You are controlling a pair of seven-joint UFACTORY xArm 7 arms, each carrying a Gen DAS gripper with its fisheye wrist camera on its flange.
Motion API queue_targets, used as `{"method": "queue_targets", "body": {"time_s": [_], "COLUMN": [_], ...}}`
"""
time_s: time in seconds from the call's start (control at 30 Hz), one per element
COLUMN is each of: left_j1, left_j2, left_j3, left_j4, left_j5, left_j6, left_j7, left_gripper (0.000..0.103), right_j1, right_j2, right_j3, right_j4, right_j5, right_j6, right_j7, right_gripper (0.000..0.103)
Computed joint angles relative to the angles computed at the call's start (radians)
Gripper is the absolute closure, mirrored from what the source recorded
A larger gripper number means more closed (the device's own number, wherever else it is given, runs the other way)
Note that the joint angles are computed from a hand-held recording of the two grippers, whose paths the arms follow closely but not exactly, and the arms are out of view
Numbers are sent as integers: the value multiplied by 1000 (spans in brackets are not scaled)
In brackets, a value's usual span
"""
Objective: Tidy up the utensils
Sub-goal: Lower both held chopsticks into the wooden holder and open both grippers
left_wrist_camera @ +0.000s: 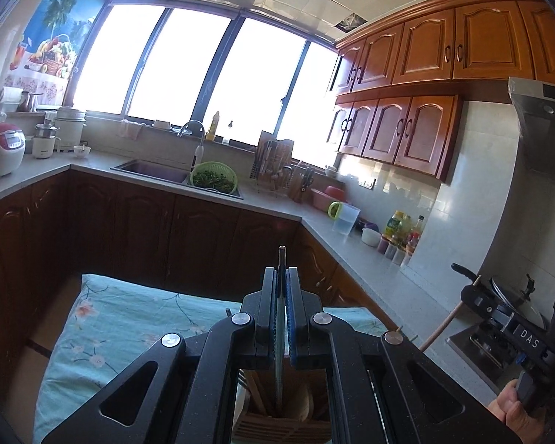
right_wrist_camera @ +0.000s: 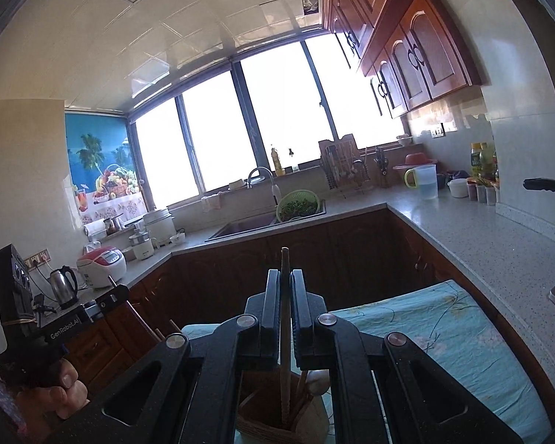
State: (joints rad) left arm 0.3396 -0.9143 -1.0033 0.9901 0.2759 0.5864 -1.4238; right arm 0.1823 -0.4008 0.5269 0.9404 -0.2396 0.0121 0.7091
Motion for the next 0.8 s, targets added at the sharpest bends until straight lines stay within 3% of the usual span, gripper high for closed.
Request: {"method": "queue_targets", "body": {"time_s": [0.17, 0.47, 0.8], "left_j1": [35, 29, 0], "left_j2": [11, 70, 105], "left_j3": [-47, -97, -72], "left_j4": [-34, -64, -64], "left_j5": [0, -2, 31], "left_j6": [-33, -47, -41], "left_j7": [-39, -59, -53], "left_gripper": [100, 100, 100], "right_j1": [-6, 38, 69], "right_j2": [17, 48, 66], "right_j3": [10, -6, -32], "right_j4": [-46, -81, -78], "right_j5": [10, 14, -14], "right_j6": [-23, 7, 39], "right_j7": [26, 32, 61], "right_gripper": [98, 98, 98]}}
